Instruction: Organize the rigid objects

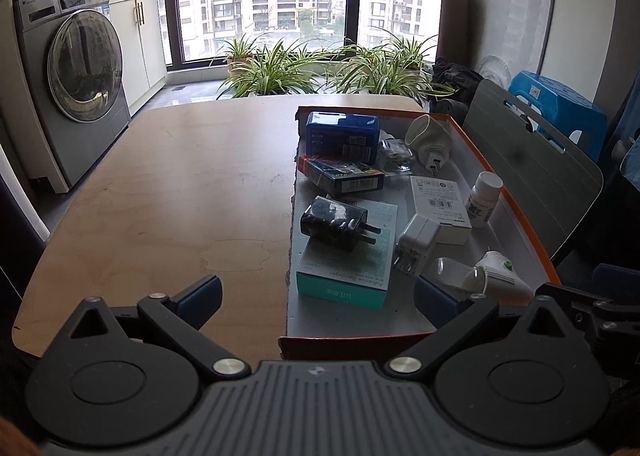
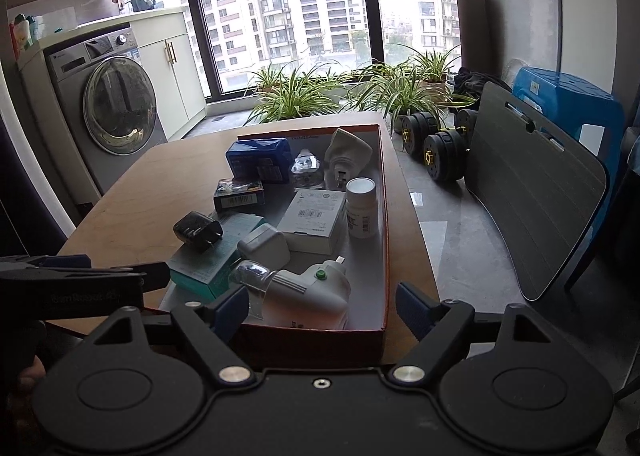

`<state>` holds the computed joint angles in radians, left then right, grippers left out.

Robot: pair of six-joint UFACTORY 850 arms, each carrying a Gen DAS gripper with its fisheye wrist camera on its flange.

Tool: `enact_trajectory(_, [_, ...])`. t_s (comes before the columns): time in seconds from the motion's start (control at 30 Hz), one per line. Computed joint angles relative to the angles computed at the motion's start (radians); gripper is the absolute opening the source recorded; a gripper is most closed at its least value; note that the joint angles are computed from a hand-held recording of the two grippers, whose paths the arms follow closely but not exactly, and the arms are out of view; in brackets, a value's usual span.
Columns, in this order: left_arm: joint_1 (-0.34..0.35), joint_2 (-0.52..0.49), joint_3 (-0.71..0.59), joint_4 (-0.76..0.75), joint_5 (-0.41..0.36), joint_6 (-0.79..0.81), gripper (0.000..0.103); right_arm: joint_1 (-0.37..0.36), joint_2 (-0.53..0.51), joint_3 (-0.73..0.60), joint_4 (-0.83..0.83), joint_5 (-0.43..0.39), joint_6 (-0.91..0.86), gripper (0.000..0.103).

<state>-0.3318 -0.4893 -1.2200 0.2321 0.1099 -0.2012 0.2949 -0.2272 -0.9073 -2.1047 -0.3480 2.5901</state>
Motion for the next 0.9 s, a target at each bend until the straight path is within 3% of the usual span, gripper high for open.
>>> enact_trajectory(0.27, [-0.002, -0.004, -0.002, -0.178, -0.010, 0.182, 0.103, 0.006, -0.012, -0.012, 0.003, 0.015, -0.035, 0.095])
enact_trajectory(0.53, [-0.001, -0.001, 0.004, -0.006, -0.013, 0.021, 0.103, 0.004, -0.011, -0.008, 0.010, 0.016, -0.026, 0.096])
enact_trajectory(0.9, [0.000, 0.001, 0.005, 0.092, -0.014, -0.070, 0.103, 0.004, -0.013, -0.006, 0.007, 0.014, -0.022, 0.096])
